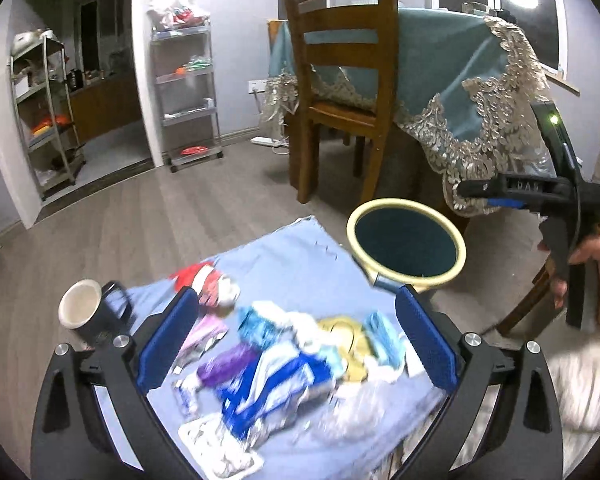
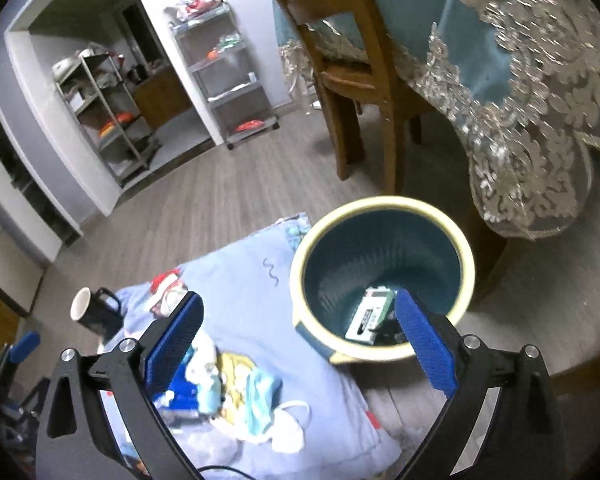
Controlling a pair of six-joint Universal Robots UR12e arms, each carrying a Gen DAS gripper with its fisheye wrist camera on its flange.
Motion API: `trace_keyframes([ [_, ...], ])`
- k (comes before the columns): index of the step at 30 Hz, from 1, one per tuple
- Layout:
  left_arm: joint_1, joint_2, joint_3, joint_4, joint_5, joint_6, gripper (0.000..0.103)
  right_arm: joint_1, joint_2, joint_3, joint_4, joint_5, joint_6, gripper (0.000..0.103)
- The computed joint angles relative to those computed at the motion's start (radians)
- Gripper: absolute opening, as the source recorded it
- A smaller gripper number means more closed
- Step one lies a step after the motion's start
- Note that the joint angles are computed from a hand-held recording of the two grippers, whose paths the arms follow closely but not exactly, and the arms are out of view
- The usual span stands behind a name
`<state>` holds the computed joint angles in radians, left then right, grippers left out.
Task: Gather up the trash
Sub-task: 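Grasp the blue face mask with the right tool while the left tool grasps the clear plastic bag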
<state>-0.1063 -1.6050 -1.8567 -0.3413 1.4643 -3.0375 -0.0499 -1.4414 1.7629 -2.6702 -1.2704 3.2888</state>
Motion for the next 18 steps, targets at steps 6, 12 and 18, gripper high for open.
trace_keyframes([
  [6,0.012,0.057,-0.093,0.02,0.039,-0.007,0.097,-0.02,-0.032,0.054,0.013,0.025,0.022,0.096],
  [12,0.017,0.05,-0.106,-0.015,0.045,-0.058,0.097,0.021,-0.037,0.086,0.099,0.01,0.021,0.096],
  [18,0.012,0.03,-0.119,-0.029,0.036,-0.047,0.097,0.068,-0.004,0.067,0.172,0.001,-0.036,0.096],
])
